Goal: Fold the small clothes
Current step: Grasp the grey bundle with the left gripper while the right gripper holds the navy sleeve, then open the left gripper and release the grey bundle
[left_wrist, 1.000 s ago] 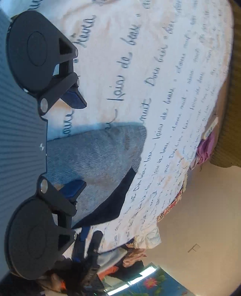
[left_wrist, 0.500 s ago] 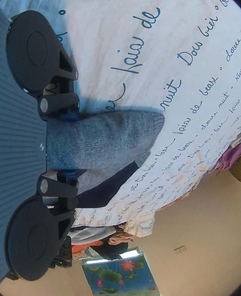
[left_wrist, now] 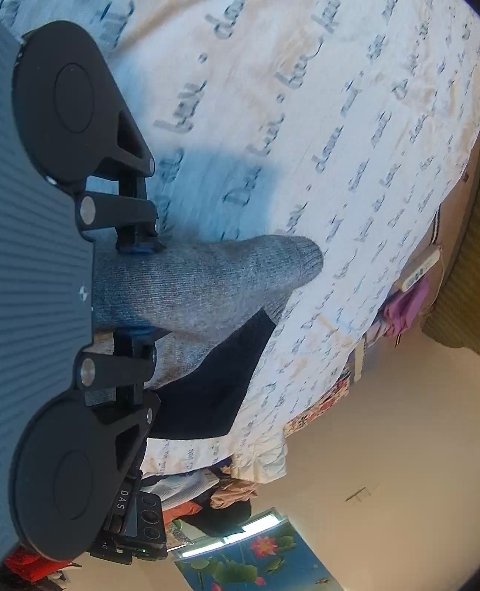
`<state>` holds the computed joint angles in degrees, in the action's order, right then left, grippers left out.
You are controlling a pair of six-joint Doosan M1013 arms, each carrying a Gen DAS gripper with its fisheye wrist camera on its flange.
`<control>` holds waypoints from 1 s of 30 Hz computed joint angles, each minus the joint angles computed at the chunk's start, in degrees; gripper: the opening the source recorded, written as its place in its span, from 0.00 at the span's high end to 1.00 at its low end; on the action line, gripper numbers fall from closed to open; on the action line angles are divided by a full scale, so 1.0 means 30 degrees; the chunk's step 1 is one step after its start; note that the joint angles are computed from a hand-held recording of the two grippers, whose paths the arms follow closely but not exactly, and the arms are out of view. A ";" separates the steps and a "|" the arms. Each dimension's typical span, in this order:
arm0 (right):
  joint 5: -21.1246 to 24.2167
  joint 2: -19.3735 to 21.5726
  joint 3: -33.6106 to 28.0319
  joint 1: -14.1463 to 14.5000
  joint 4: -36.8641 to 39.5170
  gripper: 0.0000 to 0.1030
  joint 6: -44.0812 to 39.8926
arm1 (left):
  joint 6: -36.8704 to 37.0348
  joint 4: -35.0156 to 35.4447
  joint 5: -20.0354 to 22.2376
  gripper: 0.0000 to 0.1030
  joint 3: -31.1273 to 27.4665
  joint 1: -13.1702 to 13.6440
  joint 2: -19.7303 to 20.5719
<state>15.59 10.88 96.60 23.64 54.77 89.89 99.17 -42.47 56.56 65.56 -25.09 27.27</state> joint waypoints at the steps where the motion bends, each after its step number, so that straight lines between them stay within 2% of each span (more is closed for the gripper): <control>1: 0.0137 0.0361 -0.0315 -0.0027 0.1182 0.79 -0.0968 | -0.0496 0.0409 0.0049 0.66 -0.0240 0.0146 0.0116; 2: 0.0258 0.0739 -0.0640 -0.0037 0.1982 0.79 -0.1544 | -0.0914 0.0837 0.0124 0.66 -0.0468 0.0258 0.0250; 4: 0.0384 0.1387 -0.1192 -0.0004 0.1835 0.80 -0.1093 | -0.1457 0.1840 0.0459 0.64 -0.0992 0.0377 0.0646; 7: 0.0378 0.1933 -0.1289 -0.0068 0.1956 0.74 0.0096 | -0.1813 0.2383 0.0740 0.54 -0.0955 0.0425 0.0980; 8: 0.0219 0.1940 -0.1079 -0.0065 0.2547 0.67 0.0238 | -0.1514 0.1811 0.0458 0.47 -0.0627 0.0504 0.0873; 10: -0.0072 0.1676 -0.0532 -0.0061 0.4727 0.63 -0.1043 | -0.1266 0.0564 0.0086 0.40 0.0053 0.0748 0.0511; 11: -0.0223 0.1425 -0.0297 -0.0011 0.4789 0.55 -0.1126 | -0.0922 -0.0075 -0.0214 0.39 0.0606 0.0877 0.0171; 12: -0.0395 0.1056 -0.0051 0.0097 0.3851 0.49 -0.0555 | -0.0400 -0.0754 -0.0597 0.35 0.1247 0.1002 -0.0224; 13: -0.0581 0.0612 0.0238 0.0230 0.2364 0.38 0.0384 | 0.0204 -0.1435 -0.0839 0.32 0.1963 0.1138 -0.0670; 14: -0.0803 0.0185 0.0549 0.0380 0.1676 0.34 0.0606 | 0.0790 -0.2052 -0.0764 0.32 0.2632 0.1280 -0.1083; 16: -0.0804 -0.0513 0.1123 0.0596 0.1176 0.34 0.0603 | 0.1793 -0.2952 -0.0046 0.32 0.3654 0.1520 -0.1716; 20: -0.0088 -0.1323 0.2088 0.0823 0.1797 0.34 0.0261 | 0.3086 -0.4448 0.1732 0.32 0.5440 0.1821 -0.2644; 22: 0.0661 -0.1166 0.1928 0.1095 -0.0123 0.34 0.2092 | 0.3567 -0.4815 0.1758 0.32 0.6074 0.1769 -0.2939; 23: 0.1061 -0.1040 0.1850 0.1190 -0.0468 0.35 0.2391 | 0.3642 -0.4726 0.1440 0.33 0.6264 0.1681 -0.3077; 24: 0.1199 -0.0935 0.1854 0.1305 -0.0037 0.36 0.2017 | 0.3492 -0.4470 0.1205 0.43 0.6306 0.1579 -0.3130; 25: 0.0971 -0.0879 0.1903 0.1499 0.0483 0.47 0.1522 | 0.3116 -0.4123 0.1314 0.74 0.6150 0.1504 -0.3053; 26: 0.1063 -0.0777 0.1831 0.1580 0.0782 0.78 0.1261 | 0.2396 -0.3260 0.1495 0.86 0.5870 0.1385 -0.2957; 27: 0.1544 -0.0617 0.1606 0.1629 0.0108 0.85 0.1999 | 0.1955 -0.2523 0.1414 0.87 0.5665 0.1265 -0.2912; 28: 0.1478 -0.0552 0.1471 0.1792 -0.0759 0.85 0.2628 | 0.1968 -0.2317 0.1488 0.87 0.5546 0.1293 -0.2911; 30: 0.1224 -0.0605 0.1360 0.2029 -0.0457 0.85 0.1824 | 0.2348 -0.1851 0.1445 0.88 0.5449 0.1428 -0.3142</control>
<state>19.26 9.07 100.68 29.72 53.40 95.36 106.22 -48.02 60.89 81.90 -20.80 17.85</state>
